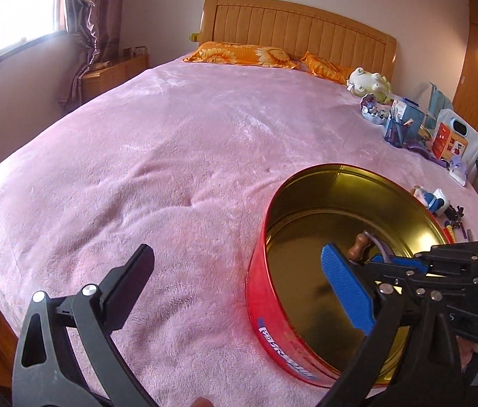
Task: Organize jewelry
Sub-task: 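Carry the brown object over the red tin and open the right gripper, then move the right gripper to the black bow hair clip and grasp it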
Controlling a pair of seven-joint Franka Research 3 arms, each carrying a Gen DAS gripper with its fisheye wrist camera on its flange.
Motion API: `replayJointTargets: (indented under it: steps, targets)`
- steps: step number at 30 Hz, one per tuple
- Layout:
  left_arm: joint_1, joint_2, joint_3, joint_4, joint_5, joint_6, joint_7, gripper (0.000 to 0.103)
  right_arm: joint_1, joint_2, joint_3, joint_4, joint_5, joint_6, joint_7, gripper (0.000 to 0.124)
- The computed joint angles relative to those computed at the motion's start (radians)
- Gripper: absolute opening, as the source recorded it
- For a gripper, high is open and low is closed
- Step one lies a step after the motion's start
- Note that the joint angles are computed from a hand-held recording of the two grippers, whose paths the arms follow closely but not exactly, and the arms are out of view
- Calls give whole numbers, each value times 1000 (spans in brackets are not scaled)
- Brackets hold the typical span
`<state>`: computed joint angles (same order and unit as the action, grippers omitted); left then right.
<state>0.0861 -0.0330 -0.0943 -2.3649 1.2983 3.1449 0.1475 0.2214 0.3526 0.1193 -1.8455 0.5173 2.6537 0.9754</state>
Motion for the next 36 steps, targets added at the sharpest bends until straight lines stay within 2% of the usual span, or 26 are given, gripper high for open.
replayJointTargets:
  steps: [5,8,10,12,13,17,22,26,28,30,35,36]
  targets:
    - [4,8,6,8,49,18,-51,96,16,-12,-10,-28,-34,43,34,23]
    - [2,0,8,1,37,17,-42,96,0,-29,5,-47,2,77,5,49]
    - [3,-10,4,-3,41,14,-53,96,-14,-54,20,-74,48,129,-34,74]
    - [5,-23,-4,-3,76,18,-94,96,-41,-79,42,-99,126,174,-92,90]
    - [3,-30,-9,-4,80,21,-101,96,-55,-94,47,-110,167,187,-117,94]
    - [-26,-31,-41,13,38,40,-48,96,-87,-148,17,-154,267,202,-146,94]
    - [-110,11,-83,55,-171,19,171,96,-128,-231,-45,-250,348,221,-171,94]
    - [-193,67,-112,106,-359,5,347,96,-160,-298,-94,-339,446,263,-272,94]
    - [-234,99,-123,139,-415,-9,411,96,-175,-321,-122,-378,475,281,-315,94]
    - [-268,142,-151,183,-494,-27,504,96,-194,-329,-151,-401,510,290,-360,94]
    - [-301,266,-264,306,-710,-67,748,96,-260,-325,-208,-438,531,262,-438,94]
    - [-321,293,-268,337,-725,-77,772,96,-274,-318,-216,-440,531,253,-453,94]
